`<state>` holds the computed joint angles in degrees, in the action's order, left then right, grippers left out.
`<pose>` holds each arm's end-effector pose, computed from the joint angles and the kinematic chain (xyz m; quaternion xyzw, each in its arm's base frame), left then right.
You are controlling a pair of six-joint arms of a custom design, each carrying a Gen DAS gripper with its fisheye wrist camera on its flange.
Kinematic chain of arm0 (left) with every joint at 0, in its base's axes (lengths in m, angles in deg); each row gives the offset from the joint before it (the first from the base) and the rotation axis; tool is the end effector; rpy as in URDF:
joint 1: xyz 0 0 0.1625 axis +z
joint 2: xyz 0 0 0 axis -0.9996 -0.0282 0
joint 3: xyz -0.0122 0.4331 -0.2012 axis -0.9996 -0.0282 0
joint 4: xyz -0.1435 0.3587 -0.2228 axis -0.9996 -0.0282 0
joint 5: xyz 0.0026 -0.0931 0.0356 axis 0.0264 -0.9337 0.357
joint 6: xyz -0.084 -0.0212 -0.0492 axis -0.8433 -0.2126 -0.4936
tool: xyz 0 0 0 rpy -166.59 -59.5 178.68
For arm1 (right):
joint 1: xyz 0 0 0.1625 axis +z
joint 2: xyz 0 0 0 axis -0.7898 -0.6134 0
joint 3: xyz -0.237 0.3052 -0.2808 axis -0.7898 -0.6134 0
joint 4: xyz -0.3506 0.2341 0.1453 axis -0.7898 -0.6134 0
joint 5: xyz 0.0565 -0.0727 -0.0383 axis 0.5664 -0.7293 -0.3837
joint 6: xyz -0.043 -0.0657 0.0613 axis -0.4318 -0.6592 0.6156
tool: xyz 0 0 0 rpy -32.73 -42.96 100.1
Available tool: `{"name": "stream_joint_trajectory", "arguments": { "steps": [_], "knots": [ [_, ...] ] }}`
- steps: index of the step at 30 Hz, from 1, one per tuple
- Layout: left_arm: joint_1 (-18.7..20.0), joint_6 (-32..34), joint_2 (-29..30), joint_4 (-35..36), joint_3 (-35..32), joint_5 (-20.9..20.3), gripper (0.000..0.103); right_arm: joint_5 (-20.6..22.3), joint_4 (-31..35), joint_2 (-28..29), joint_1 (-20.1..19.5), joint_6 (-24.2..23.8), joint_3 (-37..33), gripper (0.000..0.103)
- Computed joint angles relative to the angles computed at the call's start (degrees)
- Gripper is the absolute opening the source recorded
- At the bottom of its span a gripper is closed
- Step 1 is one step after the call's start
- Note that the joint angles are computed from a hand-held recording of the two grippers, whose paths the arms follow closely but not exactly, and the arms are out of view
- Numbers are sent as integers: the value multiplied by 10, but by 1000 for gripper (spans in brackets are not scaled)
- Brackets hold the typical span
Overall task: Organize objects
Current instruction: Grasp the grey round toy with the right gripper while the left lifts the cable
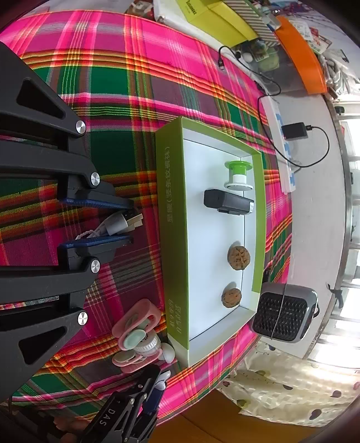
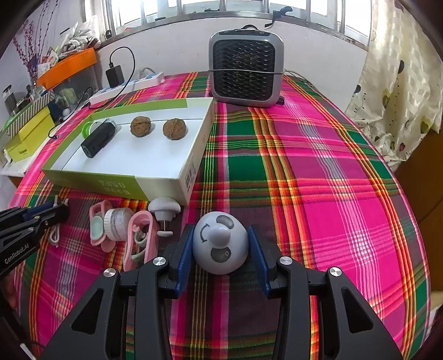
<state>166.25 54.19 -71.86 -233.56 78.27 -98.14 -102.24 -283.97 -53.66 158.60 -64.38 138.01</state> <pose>0.0033 -0.8101 0.2120 0.3594 0.8839 -0.1721 0.2448 0.2633 -0.7067 -0.0527 -0.0053 -0.8470 0.3609 0.3902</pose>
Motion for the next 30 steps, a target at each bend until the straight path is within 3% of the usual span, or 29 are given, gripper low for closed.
{"name": "stream_joint_trajectory", "arguments": {
  "steps": [30],
  "knots": [
    [-5, 6, -19, 13, -8, -54, 16, 1, -41, -1, 16, -42, -11, 41]
  ]
}}
